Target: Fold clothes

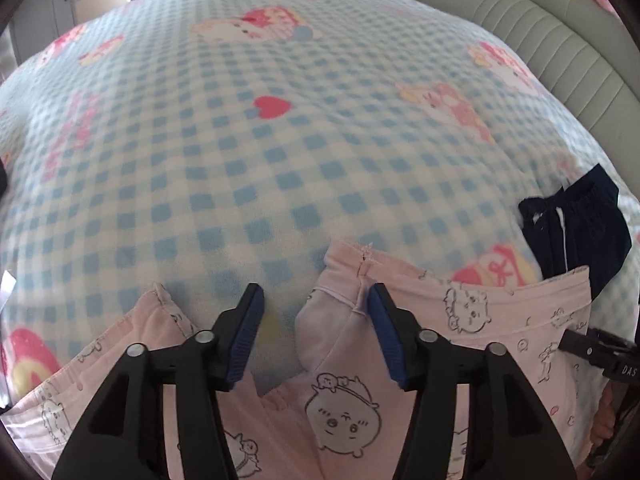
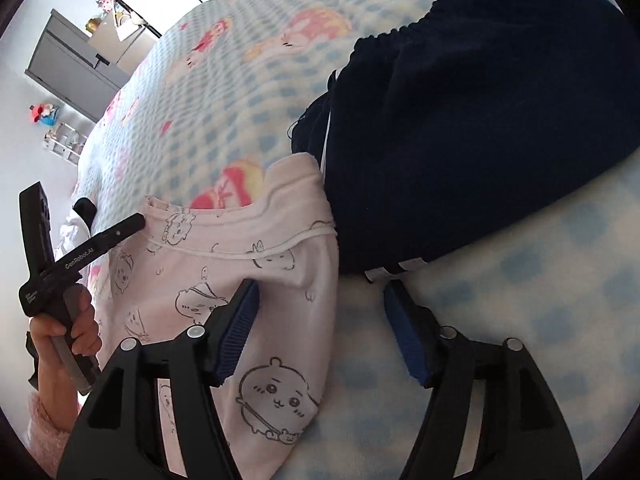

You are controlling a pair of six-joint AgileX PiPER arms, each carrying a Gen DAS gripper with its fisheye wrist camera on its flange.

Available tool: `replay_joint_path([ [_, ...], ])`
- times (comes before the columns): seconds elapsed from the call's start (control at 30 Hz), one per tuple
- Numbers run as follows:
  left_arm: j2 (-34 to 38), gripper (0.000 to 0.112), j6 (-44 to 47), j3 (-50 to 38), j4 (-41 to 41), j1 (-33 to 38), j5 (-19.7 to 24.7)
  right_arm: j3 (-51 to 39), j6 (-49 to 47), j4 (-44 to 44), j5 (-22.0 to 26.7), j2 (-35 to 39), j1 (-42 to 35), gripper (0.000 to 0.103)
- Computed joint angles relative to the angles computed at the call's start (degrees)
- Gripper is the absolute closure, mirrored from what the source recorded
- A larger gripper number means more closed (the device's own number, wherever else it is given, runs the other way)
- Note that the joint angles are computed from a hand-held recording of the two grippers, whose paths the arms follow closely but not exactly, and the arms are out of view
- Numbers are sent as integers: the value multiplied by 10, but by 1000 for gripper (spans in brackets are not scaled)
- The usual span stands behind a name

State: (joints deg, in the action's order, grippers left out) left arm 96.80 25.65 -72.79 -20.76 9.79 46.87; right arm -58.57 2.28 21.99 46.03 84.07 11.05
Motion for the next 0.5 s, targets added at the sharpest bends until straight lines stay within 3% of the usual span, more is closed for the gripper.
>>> replay_joint_path([
  [0.07, -12, 102, 21, 21, 9, -19, -24, -5, -8, -15, -11, -22, 11, 92],
  [0.13, -34, 104, -6, 35, 44, -47, -68, -10, 17, -50, -21, -46, 22, 96],
  [0.2, -19, 104, -69, 2, 74, -55, -70, -21, 51, -96, -28, -59, 34, 96],
  [0.23, -8, 104, -103, -18, 91, -58, -67, -31, 60, -112, -16, -48, 34, 95],
  [0.3, -2, 103, -125, -50, 81, -53, -17, -56, 70, -122, 32, -20, 27, 76],
  [0.33, -18, 103, -105, -42, 48, -46, 2, -53, 60, -101, 47, -30, 17, 75],
  [0.4, -105, 99, -19, 26, -24, -36, 15, -25, 21, -50, 56, -86, 1, 70],
  [0.47, -199, 87, 16, 97, -41, -48, 34, 2, -1, -29, 79, -155, 2, 68],
  [0.5, -238, 86, 22, 126, -50, -49, 58, 13, -3, -21, 98, -184, 8, 66],
])
